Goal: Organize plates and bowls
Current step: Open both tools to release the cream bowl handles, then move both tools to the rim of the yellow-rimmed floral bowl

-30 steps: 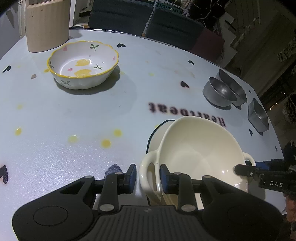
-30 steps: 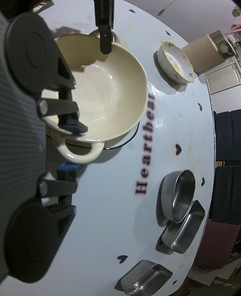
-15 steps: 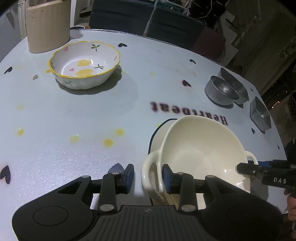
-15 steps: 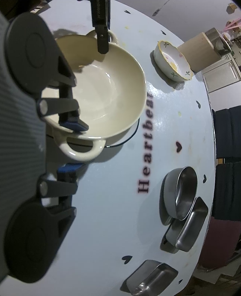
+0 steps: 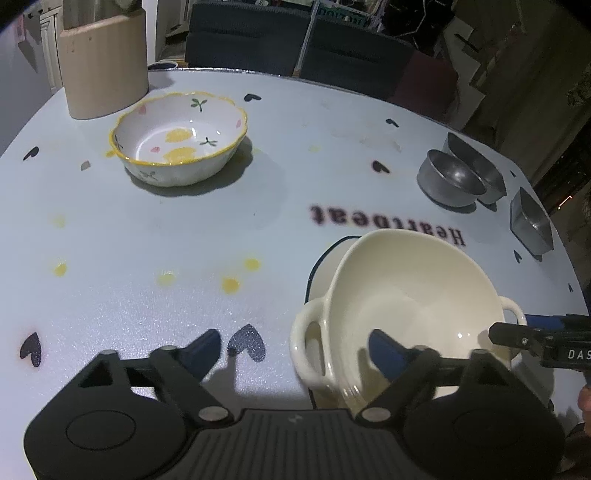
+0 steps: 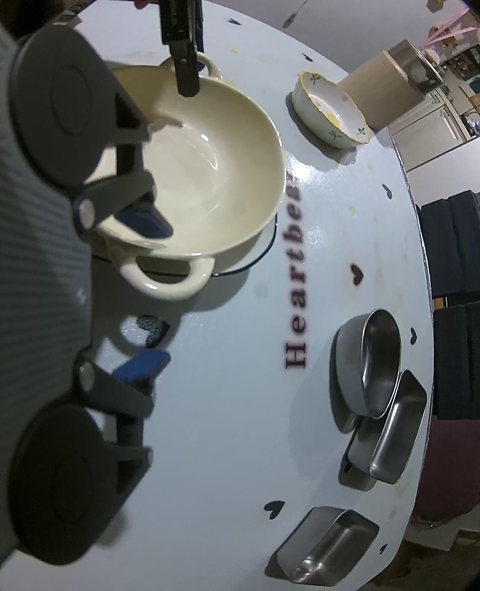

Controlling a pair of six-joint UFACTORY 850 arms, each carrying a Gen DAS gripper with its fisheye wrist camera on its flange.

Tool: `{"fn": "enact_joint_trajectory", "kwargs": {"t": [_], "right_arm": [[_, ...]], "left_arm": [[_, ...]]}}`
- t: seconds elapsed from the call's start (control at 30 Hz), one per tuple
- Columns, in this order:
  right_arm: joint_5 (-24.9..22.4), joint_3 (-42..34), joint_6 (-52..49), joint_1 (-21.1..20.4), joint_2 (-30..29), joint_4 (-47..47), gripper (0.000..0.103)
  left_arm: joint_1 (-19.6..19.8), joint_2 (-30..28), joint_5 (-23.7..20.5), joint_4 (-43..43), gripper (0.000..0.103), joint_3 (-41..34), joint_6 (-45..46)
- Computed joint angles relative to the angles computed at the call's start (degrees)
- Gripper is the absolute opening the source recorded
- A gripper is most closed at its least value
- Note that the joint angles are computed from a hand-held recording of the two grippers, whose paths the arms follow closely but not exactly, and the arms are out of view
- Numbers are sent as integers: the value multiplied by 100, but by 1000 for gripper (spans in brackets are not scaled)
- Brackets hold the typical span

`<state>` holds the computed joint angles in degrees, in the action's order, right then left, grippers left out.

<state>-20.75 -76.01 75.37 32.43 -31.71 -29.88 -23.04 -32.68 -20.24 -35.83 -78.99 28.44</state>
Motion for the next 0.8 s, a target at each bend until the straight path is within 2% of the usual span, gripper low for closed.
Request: {"fn": "enact_joint_trajectory", "kwargs": {"t": [0.03, 0.17, 0.23, 0.4, 0.6, 0.8], "right_arm": [[41, 41, 149, 5, 27, -154, 87], [96, 174, 746, 22, 128, -736, 96], [139, 237, 953, 15, 186, -904, 103], [343, 425, 1503, -29, 393, -1373, 103], [68, 423, 2896, 69, 578, -3039, 103], [-10, 81, 3530, 82, 508, -3913, 103]], "left_arm": [[1, 18, 0, -62, 94, 15, 56], [-22, 94, 56, -23, 100, 68, 35], [-35, 135, 99, 16, 100, 87, -7], [-15, 321, 223, -469, 102, 158, 392], [38, 583, 520, -1361, 103, 198, 1186], [149, 666, 833, -1999, 103, 84, 1605]]}}
